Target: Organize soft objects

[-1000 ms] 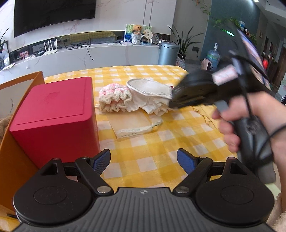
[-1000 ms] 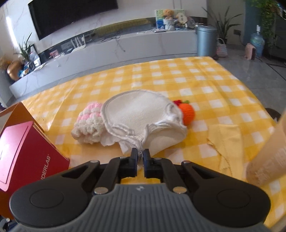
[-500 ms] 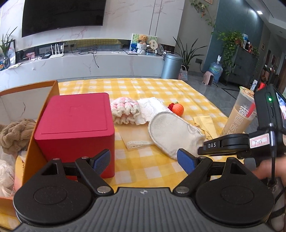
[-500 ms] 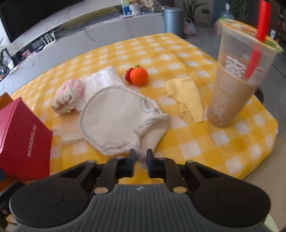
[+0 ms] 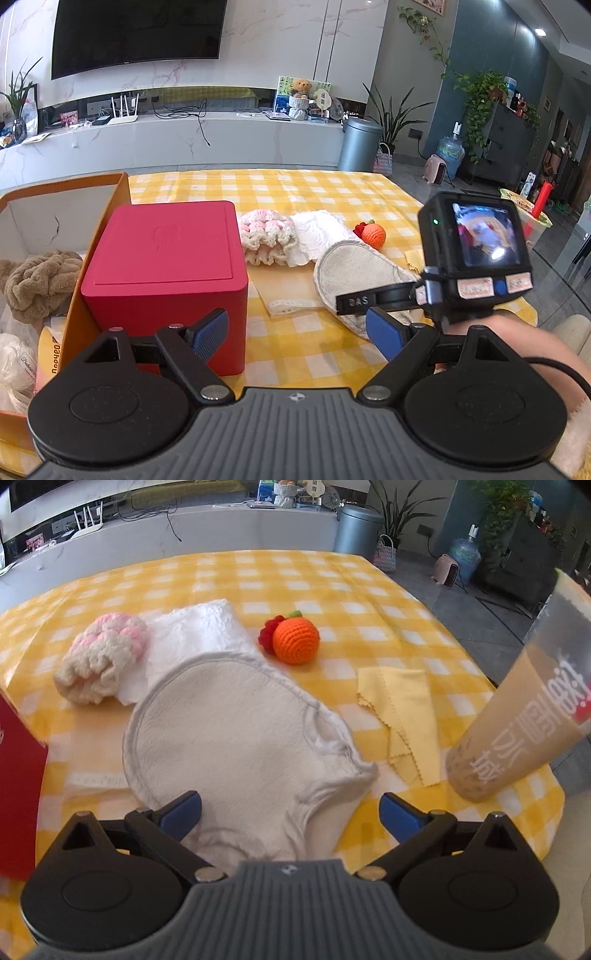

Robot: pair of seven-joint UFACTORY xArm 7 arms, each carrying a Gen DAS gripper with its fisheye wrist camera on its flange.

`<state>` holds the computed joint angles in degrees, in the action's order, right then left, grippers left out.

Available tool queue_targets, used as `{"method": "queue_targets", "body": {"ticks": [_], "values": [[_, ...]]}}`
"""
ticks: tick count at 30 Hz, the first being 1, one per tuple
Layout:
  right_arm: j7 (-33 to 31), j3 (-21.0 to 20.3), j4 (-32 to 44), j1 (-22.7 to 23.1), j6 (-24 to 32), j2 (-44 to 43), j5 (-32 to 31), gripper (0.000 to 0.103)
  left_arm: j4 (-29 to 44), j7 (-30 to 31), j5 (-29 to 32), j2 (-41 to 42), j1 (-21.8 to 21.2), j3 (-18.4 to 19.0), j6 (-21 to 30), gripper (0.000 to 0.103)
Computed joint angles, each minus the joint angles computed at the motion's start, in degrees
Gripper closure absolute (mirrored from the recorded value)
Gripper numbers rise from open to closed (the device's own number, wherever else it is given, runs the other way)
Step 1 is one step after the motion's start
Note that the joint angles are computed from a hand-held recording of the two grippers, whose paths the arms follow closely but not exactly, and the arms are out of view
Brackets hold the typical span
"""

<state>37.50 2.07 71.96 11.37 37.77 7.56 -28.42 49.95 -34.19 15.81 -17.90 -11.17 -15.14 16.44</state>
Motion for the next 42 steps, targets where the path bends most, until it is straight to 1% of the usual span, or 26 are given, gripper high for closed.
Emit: {"method": "queue_targets", "body": {"ticks": [2,4,5,9,11,13,14,16,17,18,19,20,22,25,27,29,31,32,33,34,35,36,37,38,40,42], "values": [[-2.7,0.5,0.6,-0.9,-0.5,0.8,5.3,0.003,0.1,1.0,-0.6,0.2,-0.7,0.5,0.2,0.004],[-3.1,0.6,0.9,-1.4,-0.9,1.4,10.0,0.003,0.3,3.3,-2.3,0.4,-2.1,1.6,1.1,0.004],[-2.8,0.5,1.2,-1.4,-0.6,1.6,10.8,0.003,0.5,3.9,-2.5,0.4,-2.3,1.6,1.7,0.004],[-2.0,0.1,1.7,-0.3,0.0,2.2,8.8,0.003,0.3,2.5,0.3,0.0,-0.5,0.0,2.0,0.004],[-2.6,0.1,1.1,-0.5,-1.0,1.7,9.3,0.009,0.2,2.6,0.3,-0.2,-0.6,0.1,2.3,0.004],[-3.1,-0.1,0.1,-0.5,-2.3,0.8,8.5,0.035,0.2,2.8,-0.1,-0.2,-0.9,0.3,2.5,0.004],[-3.1,-0.2,0.0,-0.6,-2.3,0.6,8.3,0.041,0.2,3.0,-0.3,-0.3,-1.1,0.5,2.5,0.004],[-3.5,-0.3,-0.8,-1.0,-2.4,-0.4,8.2,0.062,0.2,3.1,-0.2,-0.4,-1.0,0.4,2.6,0.004],[-3.8,-0.3,-1.0,-1.3,-2.5,-0.6,8.6,0.068,0.2,2.9,0.1,-0.5,-0.8,0.2,2.8,0.004],[-3.0,-0.4,-1.0,-1.3,-2.0,-0.8,7.7,0.087,0.3,2.7,0.4,-0.5,-0.7,-0.1,3.1,0.004],[-2.5,-1.1,-0.9,-0.9,-1.5,-0.8,6.9,0.092,0.4,2.6,0.7,-0.5,-0.6,-0.2,3.3,0.004],[-3.7,-0.3,-1.4,-1.9,-2.2,-1.2,8.5,0.092,0.4,2.5,0.9,-0.5,-0.5,-0.3,3.5,0.004],[-7.0,0.2,-2.4,-3.0,-3.9,-1.9,13.0,0.095,0.5,2.7,1.0,-0.6,-0.8,-0.3,3.7,0.004],[-13.5,1.1,-3.6,-4.0,-5.2,-3.4,20.4,0.095,0.8,2.4,0.7,-0.7,-0.9,-0.2,4.4,0.004],[-17.0,1.4,-3.6,-3.9,-3.0,-4.3,21.8,0.095,1.0,2.1,0.5,-0.8,-0.9,-0.1,4.7,0.004],[-20.7,1.7,-3.0,-3.9,1.6,-4.8,24.6,0.091,1.1,1.6,0.9,-1.1,-0.6,-0.1,4.8,0.004],[-20.3,1.6,-3.4,-3.9,3.3,-5.7,26.5,0.072,0.9,0.6,1.7,-1.7,0.3,-0.4,4.5,0.004],[-20.1,1.6,-4.3,-3.9,2.3,-6.7,26.4,0.066,0.8,0.1,2.0,-2.0,0.7,-0.5,4.5,0.004],[-20.4,1.5,-5.9,-3.9,-0.6,-8.0,25.6,0.048,0.8,-0.3,2.2,-2.4,1.0,-0.5,4.5,0.004],[-20.7,1.5,-7.3,-4.0,-4.0,-9.1,24.2,0.027,0.8,-0.6,2.3,-2.6,1.4,-0.4,4.4,0.004],[-20.6,1.6,-8.7,-4.1,-8.2,-9.9,22.4,0.017,0.7,-1.0,2.5,-2.8,1.7,-0.4,4.2,0.004],[-20.2,1.7,-9.8,-4.3,-12.5,-10.2,20.2,0.002,0.6,-1.5,2.6,-3.0,2.1,-0.5,4.0,0.004],[-20.2,1.8,-10.5,-4.5,-15.6,-10.0,18.5,0.003,0.6,-1.4,2.5,-3.0,2.2,-0.2,3.8,0.004],[-21.6,1.9,-10.1,-4.4,-16.7,-9.1,18.1,0.003,0.6,-1.1,2.2,-3.0,2.1,0.1,3.7,0.004],[-25.5,2.0,-7.0,-4.0,-15.2,-5.4,19.3,0.003,0.6,2.0,0.6,-2.8,0.7,1.7,3.4,0.004],[-25.1,1.8,-3.7,-3.2,-11.8,-2.0,17.0,0.003,0.4,4.2,-0.6,-2.9,0.3,2.6,3.1,0.004]]}}
